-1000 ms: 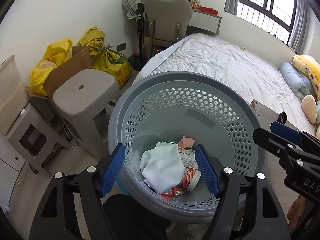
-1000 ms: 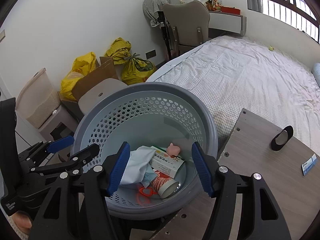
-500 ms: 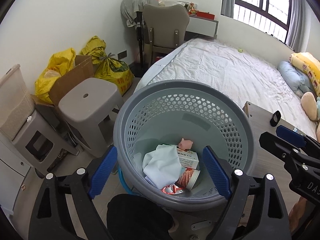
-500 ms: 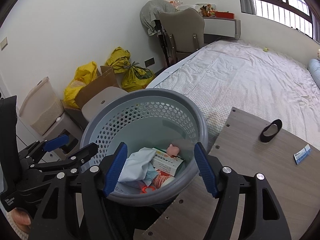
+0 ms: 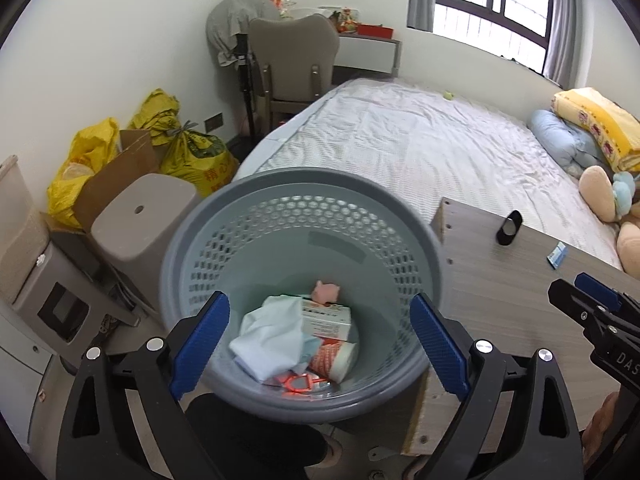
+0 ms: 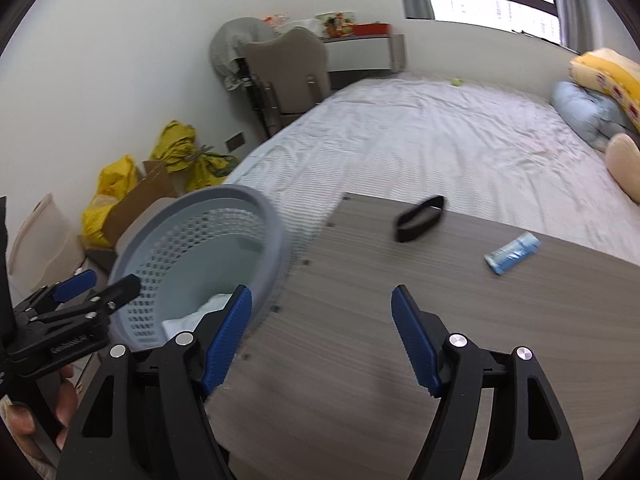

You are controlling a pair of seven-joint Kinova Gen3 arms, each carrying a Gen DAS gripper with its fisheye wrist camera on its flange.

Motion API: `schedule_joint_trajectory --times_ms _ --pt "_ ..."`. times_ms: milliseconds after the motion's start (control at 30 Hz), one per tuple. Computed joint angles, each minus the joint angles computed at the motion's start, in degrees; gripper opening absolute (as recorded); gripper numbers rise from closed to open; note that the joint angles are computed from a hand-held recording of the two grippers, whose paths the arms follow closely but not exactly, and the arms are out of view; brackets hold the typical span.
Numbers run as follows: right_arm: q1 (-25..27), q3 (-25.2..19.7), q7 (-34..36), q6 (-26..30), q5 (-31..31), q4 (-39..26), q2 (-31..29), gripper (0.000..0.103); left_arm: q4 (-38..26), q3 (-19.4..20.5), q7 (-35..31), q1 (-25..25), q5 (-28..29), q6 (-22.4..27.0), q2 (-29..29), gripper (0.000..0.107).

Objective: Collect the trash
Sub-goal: 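Move both tools back from the basket toward the table, then grasp the blue-and-white tube packet with the right gripper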

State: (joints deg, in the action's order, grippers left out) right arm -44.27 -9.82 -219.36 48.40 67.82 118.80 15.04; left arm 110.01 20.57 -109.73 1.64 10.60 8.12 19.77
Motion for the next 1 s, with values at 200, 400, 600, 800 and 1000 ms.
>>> schedule_joint_trajectory --times_ms 200,400,600,800,1000 --pt "1.76 0.65 -2.02 1.2 -4.06 3.48 -1.01 0.069 -2.19 -0.72 0.8 4.72 -0.94 0.82 1.88 0.09" --pt "5.16 2.06 -4.37 -0.48 -5.05 5.94 -1.29 0.069 -4.67 -1.96 2.04 9.22 -2.21 1.16 3.78 0.09" --pt "10.5 4.65 -3.2 -4.0 -6.23 5.57 0.19 0.069 -6.85 -4.58 4.12 13.88 -4.01 1.36 5.53 0.09" --pt "13.94 7.17 3.18 -3.77 -10.76 1.68 3.22 0.069 -9.83 -4.4 5.34 14.73 -4.43 3.65 7.97 0.09" --pt "15.37 9.54 11.08 -2.9 -16.28 -1.89 5.74 0.069 -11.7 -5.08 5.97 15.9 -4.68 4.77 9.43 0.09"
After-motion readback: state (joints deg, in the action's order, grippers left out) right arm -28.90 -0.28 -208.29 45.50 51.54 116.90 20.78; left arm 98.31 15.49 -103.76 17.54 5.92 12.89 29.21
